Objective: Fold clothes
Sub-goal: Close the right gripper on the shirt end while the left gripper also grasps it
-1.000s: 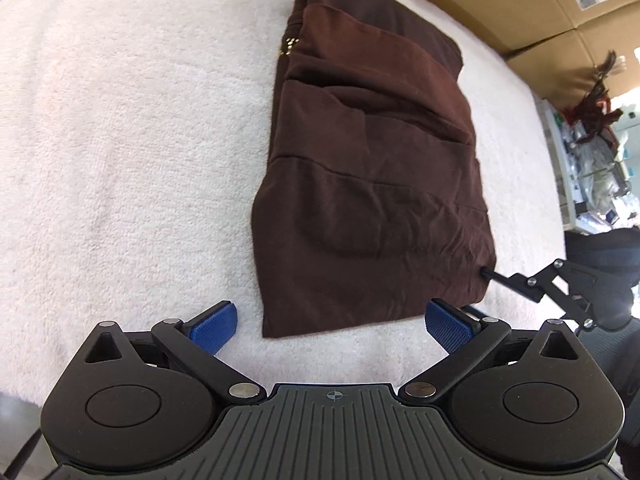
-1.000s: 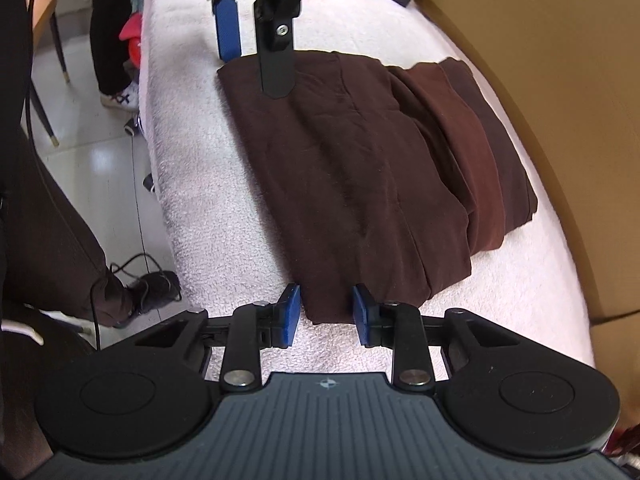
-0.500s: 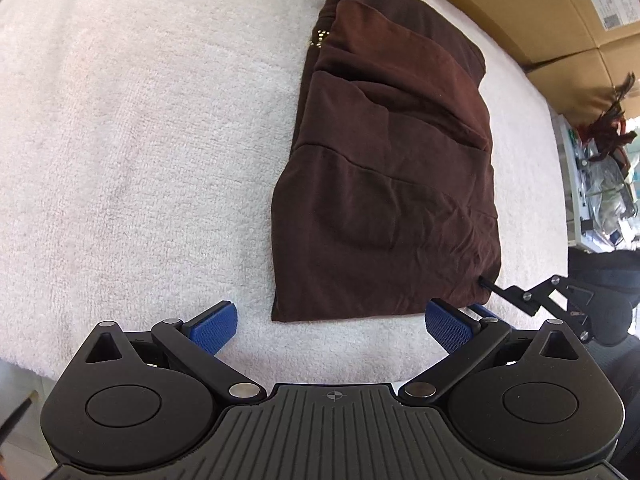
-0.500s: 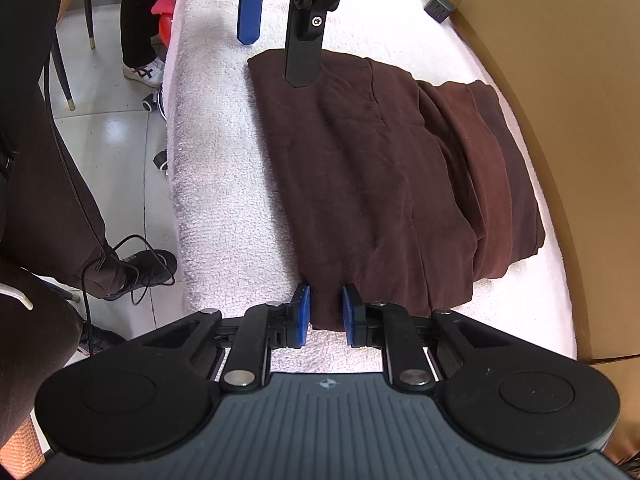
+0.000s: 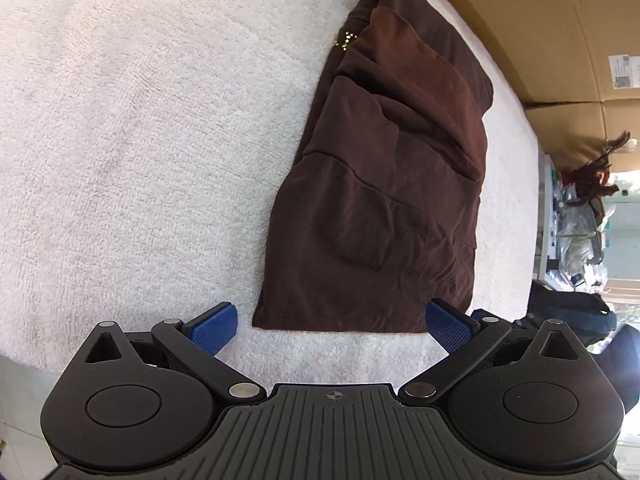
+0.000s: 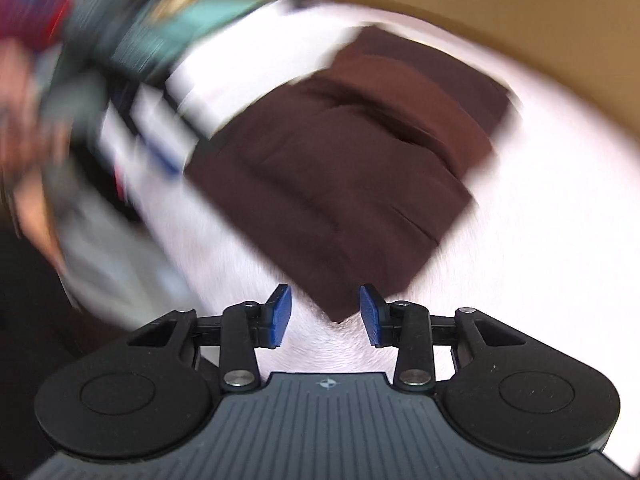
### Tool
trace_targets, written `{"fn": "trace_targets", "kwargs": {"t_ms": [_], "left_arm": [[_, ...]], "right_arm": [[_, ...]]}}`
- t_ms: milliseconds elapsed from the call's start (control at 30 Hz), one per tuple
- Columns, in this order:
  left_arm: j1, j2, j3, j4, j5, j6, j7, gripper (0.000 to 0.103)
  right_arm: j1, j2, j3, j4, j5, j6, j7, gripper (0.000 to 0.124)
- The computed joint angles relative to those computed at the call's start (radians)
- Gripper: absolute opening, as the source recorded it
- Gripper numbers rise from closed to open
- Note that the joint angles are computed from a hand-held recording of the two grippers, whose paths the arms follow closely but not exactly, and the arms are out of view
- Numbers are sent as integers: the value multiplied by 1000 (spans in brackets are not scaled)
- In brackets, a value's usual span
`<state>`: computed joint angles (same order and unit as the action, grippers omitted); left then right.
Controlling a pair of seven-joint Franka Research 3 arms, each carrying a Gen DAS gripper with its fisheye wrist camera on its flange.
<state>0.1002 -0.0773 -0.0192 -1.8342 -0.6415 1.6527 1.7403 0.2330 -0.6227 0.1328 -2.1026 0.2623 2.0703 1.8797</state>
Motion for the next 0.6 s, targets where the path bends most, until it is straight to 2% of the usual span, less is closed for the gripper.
{"fn": "trace_targets", "kwargs": {"t_ms": [67,167,267,600], "left_arm": [[3,17,3,14,-18,-12,-5,103],[11,39,1,34,-38,-32,-10,103],[17,63,-6,58,-45,-48,-15,103],[16,94,-35,93,-27,-60,-38,103]], "right_arm": [[-29,-81,-40,-124,168,112,207,27],[-74,-179,-47,-269,289,233,433,24],[-59,-214,-66,-333,338,293,495,23],[-2,-128,-75,-290,340,266,536,21]]}}
